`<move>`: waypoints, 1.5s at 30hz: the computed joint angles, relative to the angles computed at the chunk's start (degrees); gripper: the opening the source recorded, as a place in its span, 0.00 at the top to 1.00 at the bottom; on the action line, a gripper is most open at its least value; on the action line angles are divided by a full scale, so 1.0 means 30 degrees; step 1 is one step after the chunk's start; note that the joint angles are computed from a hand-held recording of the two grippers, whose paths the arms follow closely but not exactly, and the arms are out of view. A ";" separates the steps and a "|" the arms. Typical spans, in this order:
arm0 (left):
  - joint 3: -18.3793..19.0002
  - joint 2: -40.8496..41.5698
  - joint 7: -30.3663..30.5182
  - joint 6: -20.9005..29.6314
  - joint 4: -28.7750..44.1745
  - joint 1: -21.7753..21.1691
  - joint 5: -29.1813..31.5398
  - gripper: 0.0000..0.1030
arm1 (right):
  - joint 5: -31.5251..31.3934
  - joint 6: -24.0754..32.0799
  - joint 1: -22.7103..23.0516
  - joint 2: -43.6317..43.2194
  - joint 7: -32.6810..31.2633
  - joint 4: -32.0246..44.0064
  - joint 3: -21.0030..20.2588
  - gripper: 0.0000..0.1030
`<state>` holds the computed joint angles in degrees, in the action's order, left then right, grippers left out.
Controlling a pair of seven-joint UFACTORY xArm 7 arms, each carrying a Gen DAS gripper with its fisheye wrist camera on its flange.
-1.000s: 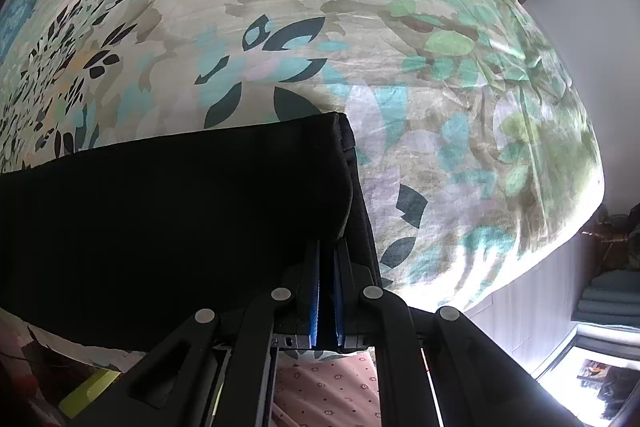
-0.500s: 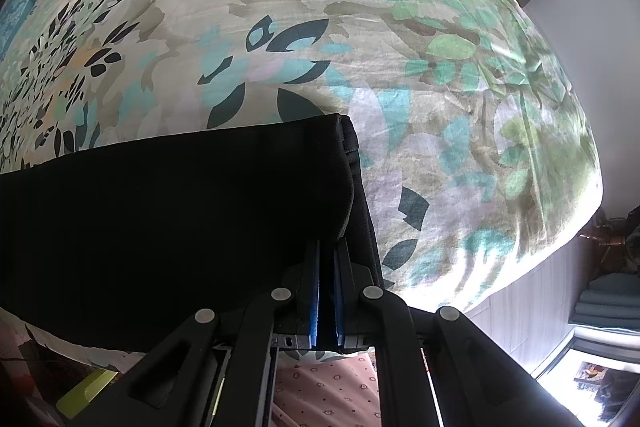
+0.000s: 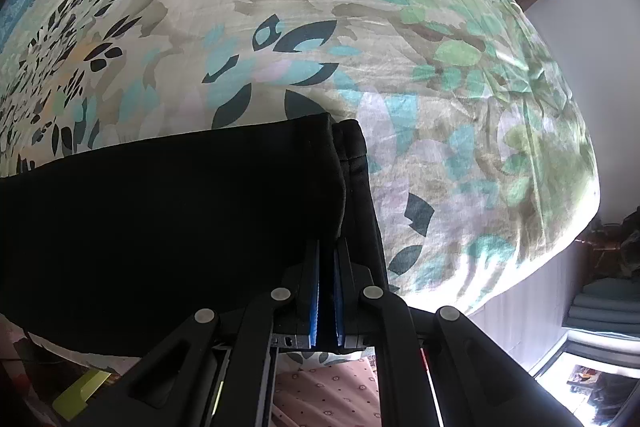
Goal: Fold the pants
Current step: 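Release the pants with both tools and lay the folded bundle flat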
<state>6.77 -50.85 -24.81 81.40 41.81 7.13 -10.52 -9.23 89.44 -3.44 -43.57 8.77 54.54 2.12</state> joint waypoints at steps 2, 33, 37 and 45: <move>-0.0154 0.0044 -0.0091 0.0569 0.0460 -0.0004 0.0262 0.57 | -0.0065 0.0043 -0.0021 0.0022 0.0036 0.0018 0.0030 0.90; -0.1218 0.6069 0.1607 -0.9005 0.2661 -0.0647 0.6101 0.06 | 0.6737 -0.7209 0.4075 -0.4422 0.7346 -0.5244 0.1564 0.28; -0.1352 0.8726 0.4155 -0.9854 0.3699 -0.2275 0.3526 0.06 | 0.6854 -0.7636 0.4261 -0.4909 0.7525 -0.5689 0.1187 0.27; -0.3257 1.1306 -0.3688 -1.1394 0.3684 0.0097 0.9539 0.00 | 0.7347 -0.8310 0.4439 -0.5883 0.7521 -0.6490 0.0578 0.26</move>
<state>-3.00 -16.93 -35.87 47.22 52.86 7.43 18.09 12.81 64.51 9.87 -61.22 31.34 35.07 3.86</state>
